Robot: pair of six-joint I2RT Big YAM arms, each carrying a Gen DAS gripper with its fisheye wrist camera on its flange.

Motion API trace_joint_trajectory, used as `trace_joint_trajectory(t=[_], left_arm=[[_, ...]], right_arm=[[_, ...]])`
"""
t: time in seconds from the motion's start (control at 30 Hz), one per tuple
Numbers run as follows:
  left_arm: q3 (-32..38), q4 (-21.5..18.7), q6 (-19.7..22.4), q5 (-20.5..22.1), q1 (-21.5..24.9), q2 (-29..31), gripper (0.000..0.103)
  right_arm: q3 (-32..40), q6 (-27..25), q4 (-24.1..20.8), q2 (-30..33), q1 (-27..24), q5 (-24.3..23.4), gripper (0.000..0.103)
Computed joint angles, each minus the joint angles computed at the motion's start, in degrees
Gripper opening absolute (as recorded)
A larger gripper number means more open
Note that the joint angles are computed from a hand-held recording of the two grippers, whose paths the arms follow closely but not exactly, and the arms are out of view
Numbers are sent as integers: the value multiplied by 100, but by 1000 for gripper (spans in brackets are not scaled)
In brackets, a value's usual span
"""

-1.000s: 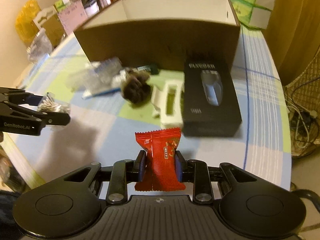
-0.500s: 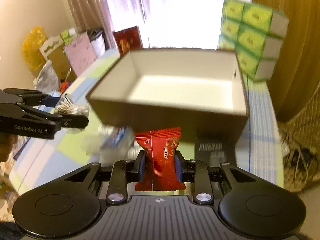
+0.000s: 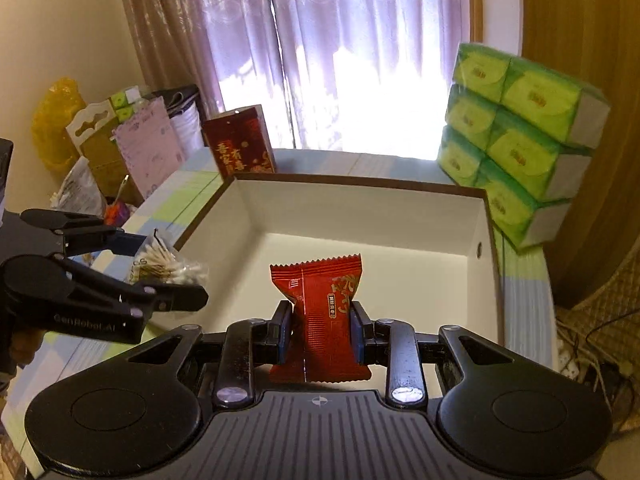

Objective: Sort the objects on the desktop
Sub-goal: 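Lift both held items and carry them over the open box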

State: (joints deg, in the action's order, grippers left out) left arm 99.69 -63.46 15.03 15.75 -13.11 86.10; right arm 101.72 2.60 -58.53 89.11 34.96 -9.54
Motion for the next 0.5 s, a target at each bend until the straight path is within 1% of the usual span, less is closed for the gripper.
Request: trace_joint_trajectory(t=[0.13,0.23,0.33,0.43,0.5], left_arm=[[386,-135,74,-56,-10,427,67],[632,-288,121,-75,-33,734,67],[868,-539,195,-128,-79,1034,67],[1058,-836,340,-364,-157,1315,67],[1133,-993,371,-443,-183,1457,68]], right_arm=[[433,-48,-265,516,-22,-4,27],[642,-137,-434,822,-19,78,27],[812,-197,-663,1079,-56,124,27],[989,-284,-916,1299,-106,145,27],[1044,-342,-1039,1390,-142,130,27]])
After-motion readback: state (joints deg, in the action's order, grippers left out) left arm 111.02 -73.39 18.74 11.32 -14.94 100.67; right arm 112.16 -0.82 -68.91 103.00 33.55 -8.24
